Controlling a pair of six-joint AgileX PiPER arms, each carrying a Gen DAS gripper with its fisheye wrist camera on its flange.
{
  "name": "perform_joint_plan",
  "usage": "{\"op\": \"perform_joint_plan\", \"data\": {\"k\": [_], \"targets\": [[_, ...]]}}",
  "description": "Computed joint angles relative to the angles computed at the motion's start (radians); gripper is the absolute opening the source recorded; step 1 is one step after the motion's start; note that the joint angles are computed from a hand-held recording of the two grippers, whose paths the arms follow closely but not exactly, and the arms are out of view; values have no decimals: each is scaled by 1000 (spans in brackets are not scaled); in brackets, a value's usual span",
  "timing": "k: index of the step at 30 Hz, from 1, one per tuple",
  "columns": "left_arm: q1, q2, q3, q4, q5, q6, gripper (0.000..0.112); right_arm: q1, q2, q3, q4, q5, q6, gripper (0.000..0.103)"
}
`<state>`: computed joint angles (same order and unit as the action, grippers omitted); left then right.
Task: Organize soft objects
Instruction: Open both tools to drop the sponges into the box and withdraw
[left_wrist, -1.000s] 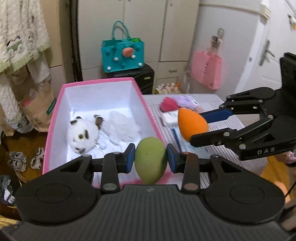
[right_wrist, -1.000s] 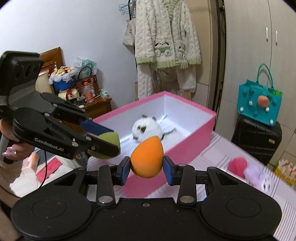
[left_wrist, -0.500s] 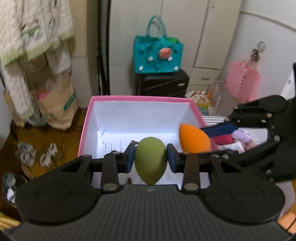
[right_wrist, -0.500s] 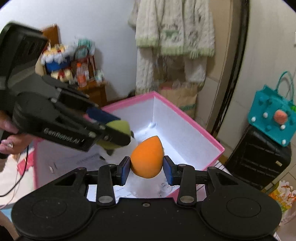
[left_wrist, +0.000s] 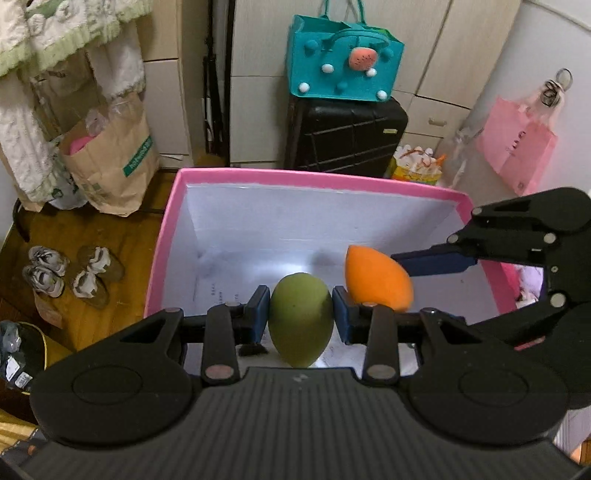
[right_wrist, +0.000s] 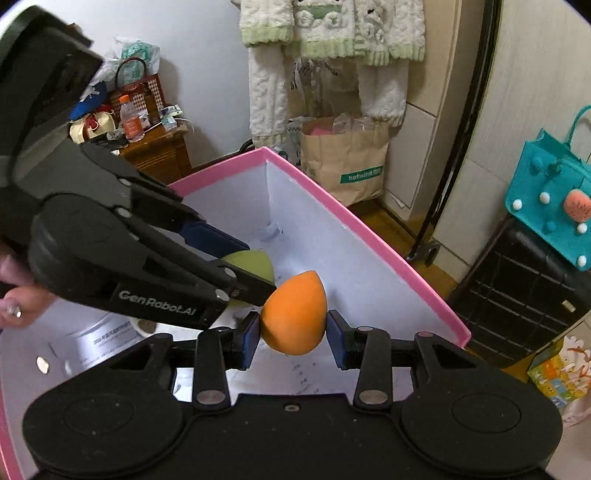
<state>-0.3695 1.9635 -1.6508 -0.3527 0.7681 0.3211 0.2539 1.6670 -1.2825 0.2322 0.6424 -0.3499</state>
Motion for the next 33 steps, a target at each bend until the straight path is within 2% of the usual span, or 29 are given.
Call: {"op": "perform_joint_plan", "data": {"k": [5,9,11,13,15,19,29,33], "targets": [[-3,-47,59,-27,-47,50,48,-21,-9,28,55,-41,-46,48],[11,-74,73,-60,-27,86,53,-12,-66,74,35,-73,-19,52],[-2,-117,121,-11,-65,76,62,-10,-103,96,28,-69,-12,52],[-31,-167,183,83,-126,37,62,-2,-143,119,-2,-70,18,52],[-53,-214,229,150,-143,15,62,-1,-176,127,-12,-51,34,52],[-55,-277,256,145,-93,34,63,8,-244,143,-32,1,83,52],[-71,-493,401,196,-77,26,67,114,-448,208,-178,95,277,52],[-71,-560,426,177,-26,39,69,170,-518,208,-240,151,358,54]]}}
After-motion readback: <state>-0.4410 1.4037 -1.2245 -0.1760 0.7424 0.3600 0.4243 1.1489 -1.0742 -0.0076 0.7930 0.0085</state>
